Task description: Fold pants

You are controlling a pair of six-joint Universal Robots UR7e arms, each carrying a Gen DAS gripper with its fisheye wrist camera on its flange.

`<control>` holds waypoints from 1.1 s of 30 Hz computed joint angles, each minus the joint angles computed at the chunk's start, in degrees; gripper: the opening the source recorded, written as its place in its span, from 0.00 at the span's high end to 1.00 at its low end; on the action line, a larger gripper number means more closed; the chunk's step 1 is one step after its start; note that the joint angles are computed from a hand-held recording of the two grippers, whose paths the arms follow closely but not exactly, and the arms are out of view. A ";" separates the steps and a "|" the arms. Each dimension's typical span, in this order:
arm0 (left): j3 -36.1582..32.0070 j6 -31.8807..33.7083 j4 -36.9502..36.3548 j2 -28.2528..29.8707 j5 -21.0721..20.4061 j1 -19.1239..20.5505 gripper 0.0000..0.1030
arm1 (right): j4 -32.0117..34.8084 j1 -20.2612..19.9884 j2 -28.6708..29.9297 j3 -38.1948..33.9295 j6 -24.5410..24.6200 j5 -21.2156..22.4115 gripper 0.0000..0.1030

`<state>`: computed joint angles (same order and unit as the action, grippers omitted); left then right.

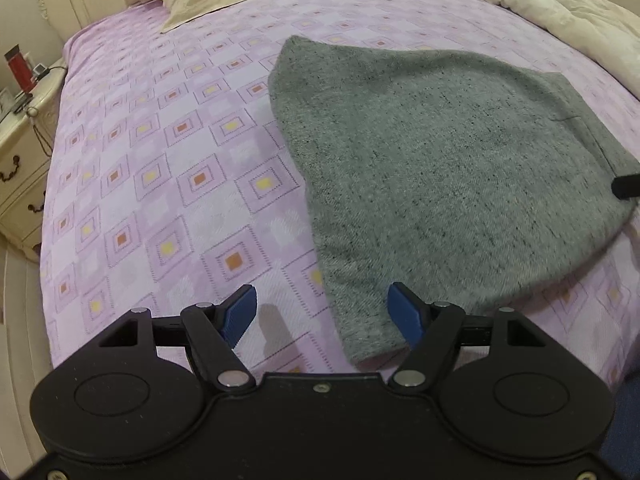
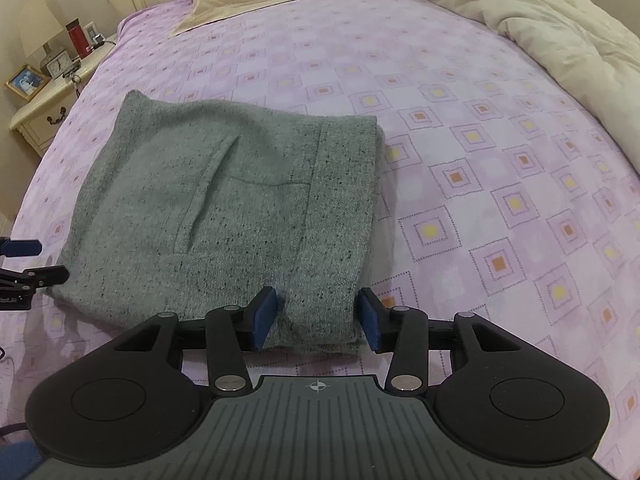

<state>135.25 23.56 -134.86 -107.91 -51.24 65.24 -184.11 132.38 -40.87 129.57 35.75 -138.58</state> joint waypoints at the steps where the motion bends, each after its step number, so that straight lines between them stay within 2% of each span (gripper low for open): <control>1: -0.86 -0.24 1.01 -0.17 -0.49 0.59 0.27 | -0.08 0.25 -0.10 0.04 0.28 -0.32 0.58; 4: -3.13 -3.30 2.95 0.14 0.22 2.16 0.26 | -1.27 1.40 0.25 -0.07 -0.59 -2.26 0.58; 6: -4.90 -5.66 4.02 0.89 0.81 3.46 0.33 | -2.50 1.92 0.67 -0.24 -1.49 -4.21 0.58; 7: -5.58 -6.58 3.75 1.09 0.83 4.14 0.33 | -2.99 2.06 0.86 -0.34 -1.74 -5.22 0.58; 12: -8.15 -9.52 -0.16 2.82 -2.09 5.84 0.32 | -13.47 1.03 2.79 0.19 -7.05 -6.54 0.58; 16: -8.69 -10.42 -1.59 4.96 -5.30 5.09 0.31 | -18.11 -0.90 3.49 0.43 -9.01 -4.97 0.58; 20: -7.66 -9.85 -3.53 7.37 -6.70 3.95 0.30 | -21.32 -3.50 4.26 0.70 -9.95 -2.91 0.58; 23: -7.30 -9.46 -4.40 9.45 -6.93 3.84 0.30 | -22.97 -5.91 4.35 1.51 -10.34 0.72 0.58; 28: -7.56 -9.65 -5.71 13.17 -6.49 4.77 0.26 | -30.06 -10.09 5.65 2.80 -11.78 7.76 0.46; 30: -7.57 -9.39 -7.08 14.01 -6.52 4.95 0.20 | -34.12 -11.73 6.93 3.01 -11.43 10.66 0.41; 33: -8.61 -9.34 -8.34 16.23 -7.03 5.31 0.16 | -38.12 -12.09 8.76 2.29 -13.30 11.13 0.36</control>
